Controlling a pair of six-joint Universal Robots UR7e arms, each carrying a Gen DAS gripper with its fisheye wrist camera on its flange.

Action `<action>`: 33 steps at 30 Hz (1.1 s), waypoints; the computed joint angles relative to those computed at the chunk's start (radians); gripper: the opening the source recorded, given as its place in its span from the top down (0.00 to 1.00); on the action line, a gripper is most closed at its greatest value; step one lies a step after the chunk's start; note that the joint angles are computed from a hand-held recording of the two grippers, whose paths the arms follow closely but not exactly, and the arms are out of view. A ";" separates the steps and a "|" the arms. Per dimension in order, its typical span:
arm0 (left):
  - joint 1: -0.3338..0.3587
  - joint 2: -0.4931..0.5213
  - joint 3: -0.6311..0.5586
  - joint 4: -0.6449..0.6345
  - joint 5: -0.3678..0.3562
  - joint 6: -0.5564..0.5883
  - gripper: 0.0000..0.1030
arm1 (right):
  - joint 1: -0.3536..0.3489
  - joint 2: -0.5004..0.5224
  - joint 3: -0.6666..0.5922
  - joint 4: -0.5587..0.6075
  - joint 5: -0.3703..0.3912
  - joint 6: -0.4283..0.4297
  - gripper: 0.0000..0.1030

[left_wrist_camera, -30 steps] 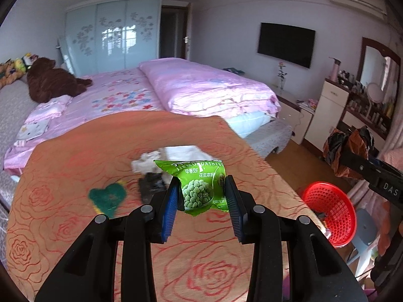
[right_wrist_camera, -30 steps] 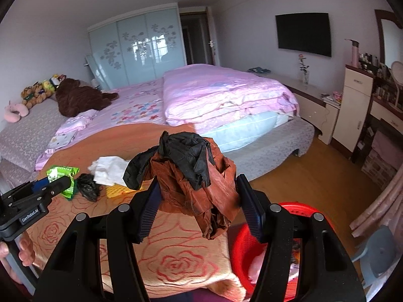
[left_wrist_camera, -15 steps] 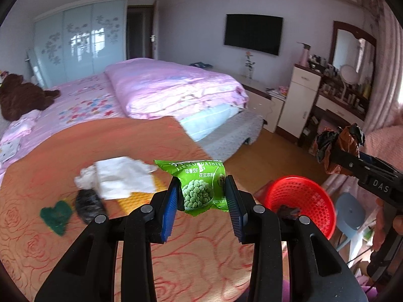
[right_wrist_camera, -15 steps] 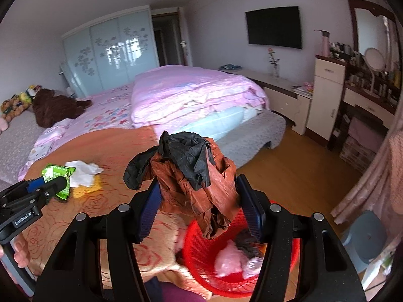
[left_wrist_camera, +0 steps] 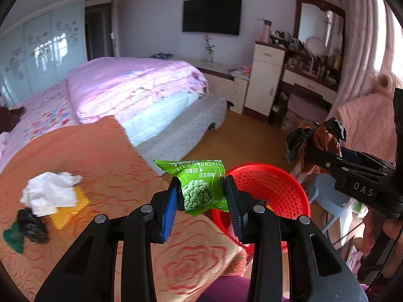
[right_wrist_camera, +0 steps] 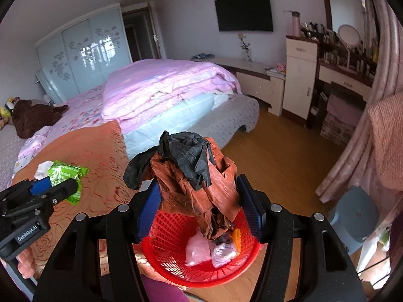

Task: Collect trash
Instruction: 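Carry the green snack bag and brown cloth over the red wastebasket, then open both grippers to drop the snack bag and cloth into the wastebasket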

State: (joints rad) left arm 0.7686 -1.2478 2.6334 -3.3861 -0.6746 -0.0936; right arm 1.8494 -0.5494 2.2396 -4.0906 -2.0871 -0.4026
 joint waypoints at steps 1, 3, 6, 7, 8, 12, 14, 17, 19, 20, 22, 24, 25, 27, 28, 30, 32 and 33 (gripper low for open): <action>0.003 0.017 -0.006 -0.002 -0.009 -0.001 0.66 | -0.009 0.002 0.002 0.000 0.002 0.005 0.43; 0.016 0.048 -0.023 -0.007 -0.032 0.008 0.66 | -0.019 0.004 0.004 0.003 0.004 0.013 0.43; 0.045 0.083 -0.048 -0.009 -0.073 0.024 0.66 | -0.038 0.001 0.002 0.024 0.004 0.022 0.43; 0.057 0.090 -0.057 -0.006 -0.091 0.028 0.66 | -0.043 0.001 0.000 0.036 0.000 0.028 0.43; 0.070 0.097 -0.065 -0.001 -0.111 0.031 0.66 | -0.049 0.000 0.000 0.044 -0.001 0.030 0.43; 0.118 0.127 -0.096 0.031 -0.188 0.042 0.66 | -0.074 0.002 -0.002 0.071 0.000 0.043 0.43; 0.128 0.149 -0.106 0.033 -0.201 0.051 0.66 | -0.088 -0.003 -0.006 0.097 0.008 0.051 0.42; 0.130 0.181 -0.114 0.028 -0.201 0.065 0.66 | -0.097 -0.002 -0.011 0.122 0.008 0.059 0.40; 0.132 0.188 -0.119 0.031 -0.204 0.069 0.66 | -0.099 0.003 -0.014 0.125 0.006 0.061 0.40; 0.133 0.192 -0.120 0.030 -0.204 0.070 0.65 | -0.099 0.004 -0.014 0.127 0.005 0.062 0.40; 0.135 0.195 -0.122 0.033 -0.207 0.073 0.65 | -0.098 0.006 -0.016 0.134 0.004 0.063 0.39; 0.136 0.202 -0.127 0.036 -0.206 0.076 0.61 | -0.102 0.006 -0.015 0.135 0.007 0.063 0.37; 0.136 0.199 -0.129 0.043 -0.206 0.078 0.59 | -0.104 0.003 -0.015 0.141 0.010 0.066 0.36; 0.134 0.204 -0.127 0.033 -0.196 0.084 0.52 | -0.103 0.002 -0.017 0.148 0.008 0.072 0.35; 0.132 0.207 -0.127 0.029 -0.189 0.083 0.50 | -0.104 0.002 -0.017 0.148 0.007 0.075 0.34; 0.130 0.207 -0.124 0.024 -0.184 0.081 0.42 | -0.108 -0.002 -0.014 0.149 0.012 0.080 0.31; 0.128 0.205 -0.120 0.018 -0.182 0.080 0.39 | -0.111 -0.004 -0.010 0.144 0.020 0.085 0.28; 0.126 0.206 -0.119 0.015 -0.176 0.082 0.38 | -0.112 -0.005 -0.008 0.143 0.023 0.087 0.26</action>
State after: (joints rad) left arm 0.8946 -1.0422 2.5147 -3.3712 -0.8501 -0.0121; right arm 1.7374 -0.5546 2.2313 -3.9480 -2.0642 -0.3152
